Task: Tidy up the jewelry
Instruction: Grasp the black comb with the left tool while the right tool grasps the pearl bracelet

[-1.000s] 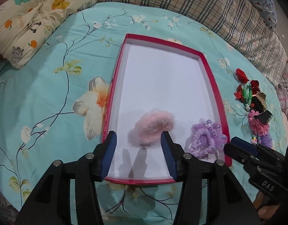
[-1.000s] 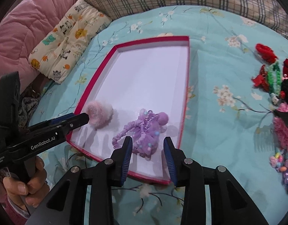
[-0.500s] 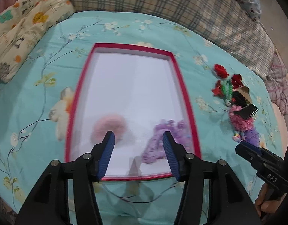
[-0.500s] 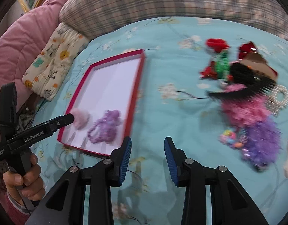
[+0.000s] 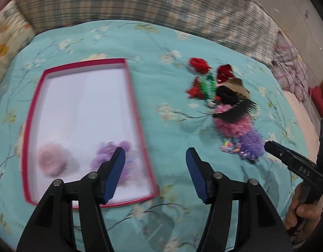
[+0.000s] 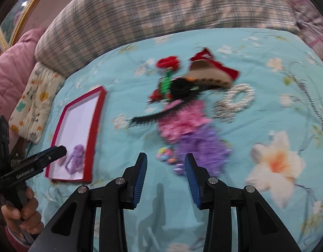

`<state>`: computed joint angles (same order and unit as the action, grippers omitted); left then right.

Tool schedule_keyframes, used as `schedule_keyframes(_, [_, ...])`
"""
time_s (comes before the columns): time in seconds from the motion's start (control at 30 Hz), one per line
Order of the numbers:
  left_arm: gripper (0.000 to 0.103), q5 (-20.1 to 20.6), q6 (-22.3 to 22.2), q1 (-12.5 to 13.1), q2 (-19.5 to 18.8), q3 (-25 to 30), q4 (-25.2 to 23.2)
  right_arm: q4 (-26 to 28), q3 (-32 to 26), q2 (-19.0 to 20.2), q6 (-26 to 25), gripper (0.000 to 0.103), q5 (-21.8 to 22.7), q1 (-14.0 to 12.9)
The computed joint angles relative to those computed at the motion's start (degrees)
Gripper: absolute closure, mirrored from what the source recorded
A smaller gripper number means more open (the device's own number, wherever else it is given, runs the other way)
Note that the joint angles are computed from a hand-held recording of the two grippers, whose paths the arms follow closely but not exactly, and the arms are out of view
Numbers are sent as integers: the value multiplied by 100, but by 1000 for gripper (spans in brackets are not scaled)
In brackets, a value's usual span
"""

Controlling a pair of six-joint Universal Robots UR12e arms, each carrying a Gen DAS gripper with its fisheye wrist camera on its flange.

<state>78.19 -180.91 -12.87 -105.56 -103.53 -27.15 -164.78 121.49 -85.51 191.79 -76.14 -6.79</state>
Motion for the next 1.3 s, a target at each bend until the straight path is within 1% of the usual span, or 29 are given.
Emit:
schedule_keyframes(0.13, [43, -186, 42, -113, -109, 160, -150, -52, 70, -49, 115, 63, -102, -179])
schedule_keyframes(0.23, [44, -424, -3, -160, -210, 298, -263, -103, 100, -51, 161, 63, -143, -303])
schedule_keyframes(0.3, [44, -622, -58, -175, -278, 384, -335, -145, 126, -49, 173, 63, -136, -383])
schedule_keyframes(0.53, [43, -1562, -387, -150, -590, 731, -663, -238, 76, 62, 267, 63, -180, -571])
schedule_keyframes(0.6, [43, -1699, -493, -157, -690, 828, -754, -284, 57, 98, 291, 63, -202, -608])
schedule_keyframes(0.67, [43, -1728, -540, -172, -755, 902, -842, -309, 30, 142, 293, 63, -210, -644])
schedule_keyframes(0.77, [43, -1551, -454, -236, -832, 998, -833, -325, -21, 215, 277, 63, -252, -676])
schedule_keyframes(0.83, [41, -1643, -350, -245, -915, 1122, -1039, -326, -68, 279, 300, 63, -219, -708])
schedule_keyframes(0.9, [41, -1657, -424, -243, -980, 1188, -1077, -319, -123, 351, 350, 63, -155, -750])
schedule_keyframes(1.0, [41, -1868, -556, -213, -1099, 1300, -1170, -333, -224, 482, 453, 63, -116, -794])
schedule_keyframes(1.03, [40, -1967, -602, -203, -1145, 1334, -1185, -308, -274, 539, 522, 63, -30, -822])
schedule_keyframes(1.13, [41, -2047, -662, -215, -1242, 1416, -1220, -265, -393, 678, 656, 63, 60, -843])
schedule_keyframes(1.2, [42, -2073, -641, -235, -1296, 1461, -1233, -245, -456, 761, 698, 63, 119, -848])
schedule_keyframes(1.23, [49, -2089, -631, -241, -1314, 1470, -1216, -216, -492, 805, 705, 63, 98, -839])
schedule_keyframes(1.27, [63, -2117, -612, -239, -1322, 1477, -1223, -176, -529, 847, 722, 63, 80, -831])
schedule_keyframes(1.3, [69, -2127, -596, -239, -1333, 1487, -1228, -166, -548, 877, 734, 64, 103, -838])
